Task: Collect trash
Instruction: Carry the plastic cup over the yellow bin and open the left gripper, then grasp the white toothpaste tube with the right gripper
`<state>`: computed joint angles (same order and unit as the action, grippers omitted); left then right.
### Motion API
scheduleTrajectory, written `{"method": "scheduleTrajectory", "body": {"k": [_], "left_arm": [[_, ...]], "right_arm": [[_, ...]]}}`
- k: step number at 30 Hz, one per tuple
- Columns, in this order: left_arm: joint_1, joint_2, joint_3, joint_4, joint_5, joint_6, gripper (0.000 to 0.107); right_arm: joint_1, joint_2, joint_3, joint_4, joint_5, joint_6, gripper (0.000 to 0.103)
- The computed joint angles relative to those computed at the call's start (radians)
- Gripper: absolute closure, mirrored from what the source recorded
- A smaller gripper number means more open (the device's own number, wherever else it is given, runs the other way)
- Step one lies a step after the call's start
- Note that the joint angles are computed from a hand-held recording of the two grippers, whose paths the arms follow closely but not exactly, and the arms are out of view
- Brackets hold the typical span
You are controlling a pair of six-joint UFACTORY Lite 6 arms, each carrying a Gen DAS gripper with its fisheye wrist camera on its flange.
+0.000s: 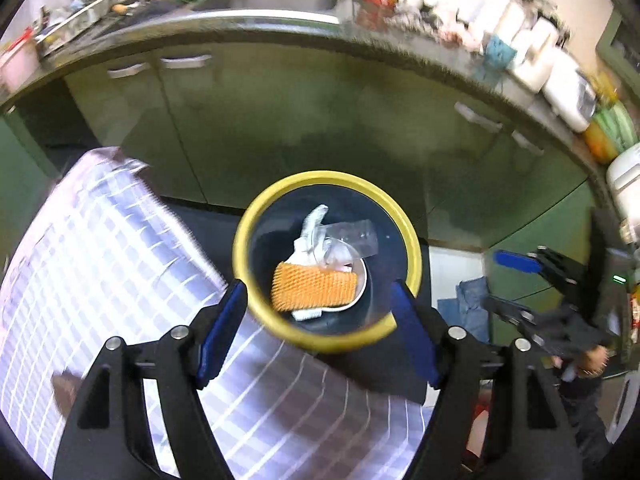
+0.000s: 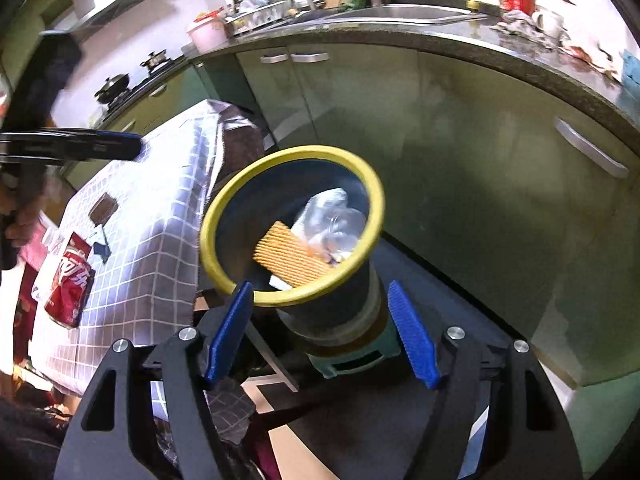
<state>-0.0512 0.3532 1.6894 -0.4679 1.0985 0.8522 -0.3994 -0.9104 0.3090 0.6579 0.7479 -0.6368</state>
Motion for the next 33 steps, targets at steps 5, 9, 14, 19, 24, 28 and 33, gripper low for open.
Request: {"method": "scheduleTrajectory", "body": {"k": [5,9,14,19,24,28,33], "left_arm": [[0.311,-0.130,0.009,-0.103,0.198,0.176,0.026],[0.615,-0.175,0.019,-0.165,0.298,0.346,0.020],[0.948,-0.093,0.082,-0.210,0.401,0.477,0.019],[1.176,0.019,0.127,-0.205,0.425,0.569,0.019],[1.304,0.155,0.214,-0.195,0.472,0.596,0.019],[1.362,0.190,0.223,-0.196,0.479,0.633,0.019],[1.387,0.234,0.260,-0.194,0.501,0.628,0.019]], "right_arm": [[0.354,0.102,0.058,-0.118,-0.176,0.239,0.033],[0.687,0.321,0.194,-0.285,-0.343,0.484,0.034],[0.945,0.643,0.455,-0.349,-0.444,0.572,0.034],[1.085,0.946,0.781,-0.159,-0.401,0.373,0.034],[1.167,1.250,1.171,-0.438,-0.284,0.587,0.034],[1.149,1.460,1.449,-0.477,-0.141,0.560,0.047],[1.119,1.752,1.839,-0.384,0.070,0.464,0.064]]}}
